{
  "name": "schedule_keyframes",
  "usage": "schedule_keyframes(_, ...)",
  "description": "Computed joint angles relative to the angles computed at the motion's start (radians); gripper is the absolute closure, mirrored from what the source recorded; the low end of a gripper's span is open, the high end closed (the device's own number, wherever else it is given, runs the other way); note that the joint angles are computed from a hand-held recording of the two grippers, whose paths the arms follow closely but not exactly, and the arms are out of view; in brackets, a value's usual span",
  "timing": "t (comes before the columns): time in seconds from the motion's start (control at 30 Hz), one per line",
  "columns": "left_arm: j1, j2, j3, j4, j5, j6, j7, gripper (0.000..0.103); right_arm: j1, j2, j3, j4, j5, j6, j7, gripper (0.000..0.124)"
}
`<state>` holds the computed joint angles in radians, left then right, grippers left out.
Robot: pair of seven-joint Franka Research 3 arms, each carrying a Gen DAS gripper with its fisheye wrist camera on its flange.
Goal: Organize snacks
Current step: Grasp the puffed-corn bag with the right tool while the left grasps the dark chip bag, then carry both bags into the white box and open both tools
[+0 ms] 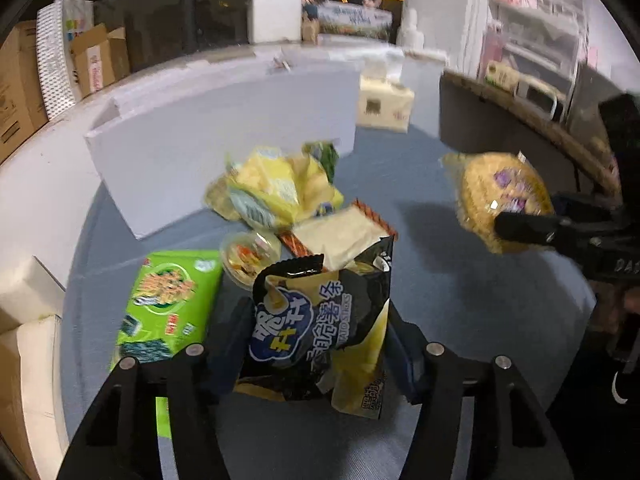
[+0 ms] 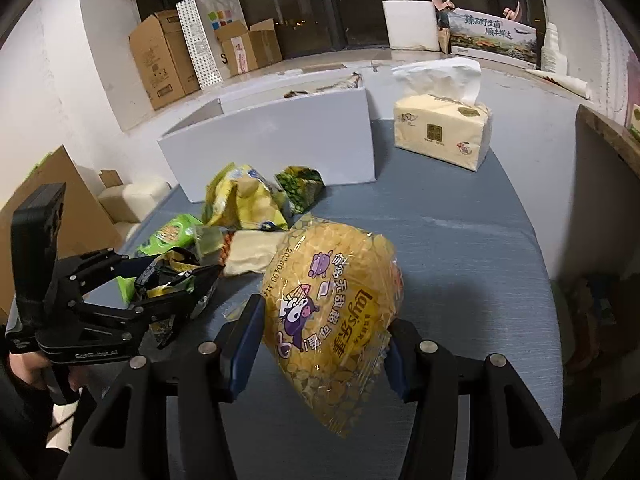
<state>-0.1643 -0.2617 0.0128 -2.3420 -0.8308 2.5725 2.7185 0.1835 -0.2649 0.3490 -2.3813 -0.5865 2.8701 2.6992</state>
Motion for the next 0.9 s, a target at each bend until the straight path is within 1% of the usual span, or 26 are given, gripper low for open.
schedule_keyframes(0.07, -0.001, -0.024, 0.022, 0.011, -0.044, -0.029, 0.018, 0.037, -0.003, -0.003, -0.001, 0.005, -0.003, 0.021, 0.003, 0.066)
schedule_keyframes(0.13, -0.002, -0.039, 0.044, 0.039, -0.094, -0.057, 0.039, 0.037, -0.007, 0.003, -0.007, 0.019, 0.007, 0.062, -0.004, 0.066)
schedule_keyframes(0.23, 0.013, -0.019, 0.053, 0.11, -0.132, -0.079, 0.034, 0.037, -0.007, 0.039, -0.019, 0.075, 0.038, 0.098, -0.053, 0.066)
schedule_keyframes(0.3, 0.024, 0.025, 0.039, 0.181, -0.153, -0.051, 0.023, 0.037, -0.004, 0.076, -0.031, 0.128, 0.06, 0.114, -0.088, 0.066)
schedule_keyframes(0.33, 0.031, 0.049, 0.028, 0.219, -0.156, -0.032, 0.011, 0.037, -0.009, 0.102, -0.031, 0.172, 0.05, 0.108, -0.098, 0.066)
schedule_keyframes(0.4, 0.048, 0.106, 0.012, 0.3, -0.159, -0.017, -0.016, 0.037, 0.008, 0.161, -0.052, 0.262, 0.04, 0.08, -0.128, 0.066)
schedule_keyframes(0.5, 0.084, 0.219, -0.028, 0.45, -0.121, 0.003, -0.084, 0.037, 0.049, 0.274, -0.103, 0.423, 0.117, 0.042, -0.226, 0.066)
schedule_keyframes(0.57, 0.107, 0.296, -0.054, 0.549, -0.075, -0.001, -0.141, 0.037, 0.07, 0.372, -0.132, 0.569, 0.094, -0.019, -0.244, 0.066)
schedule_keyframes(0.63, 0.12, 0.375, -0.08, 0.642, -0.01, 0.025, -0.209, 0.037, 0.087, 0.458, -0.147, 0.692, 0.14, -0.084, -0.319, 0.066)
schedule_keyframes(0.7, 0.135, 0.435, -0.102, 0.713, 0.026, 0.031, -0.25, 0.037, 0.108, 0.54, -0.166, 0.816, 0.174, -0.162, -0.358, 0.066)
schedule_keyframes(0.77, 0.141, 0.497, -0.117, 0.782, 0.092, 0.035, -0.299, 0.037, 0.133, 0.625, -0.193, 0.943, 0.188, -0.211, -0.39, 0.066)
schedule_keyframes(0.8, 0.139, 0.524, -0.119, 0.809, 0.138, 0.042, -0.335, 0.033, 0.143, 0.643, -0.208, 0.969, 0.192, -0.218, -0.4, 0.066)
schedule_keyframes(0.83, 0.138, 0.545, -0.12, 0.833, 0.18, 0.037, -0.372, 0.026, 0.15, 0.679, -0.216, 1.022, 0.208, -0.24, -0.427, 0.064)
schedule_keyframes(0.87, 0.136, 0.569, -0.115, 0.865, 0.231, 0.013, -0.422, 0.018, 0.157, 0.712, -0.224, 1.075, 0.225, -0.272, -0.45, 0.058)
schedule_keyframes(0.9, 0.131, 0.588, -0.108, 0.886, 0.278, 0.01, -0.476, 0.007, 0.167, 0.731, -0.236, 1.108, 0.238, -0.306, -0.459, 0.036)
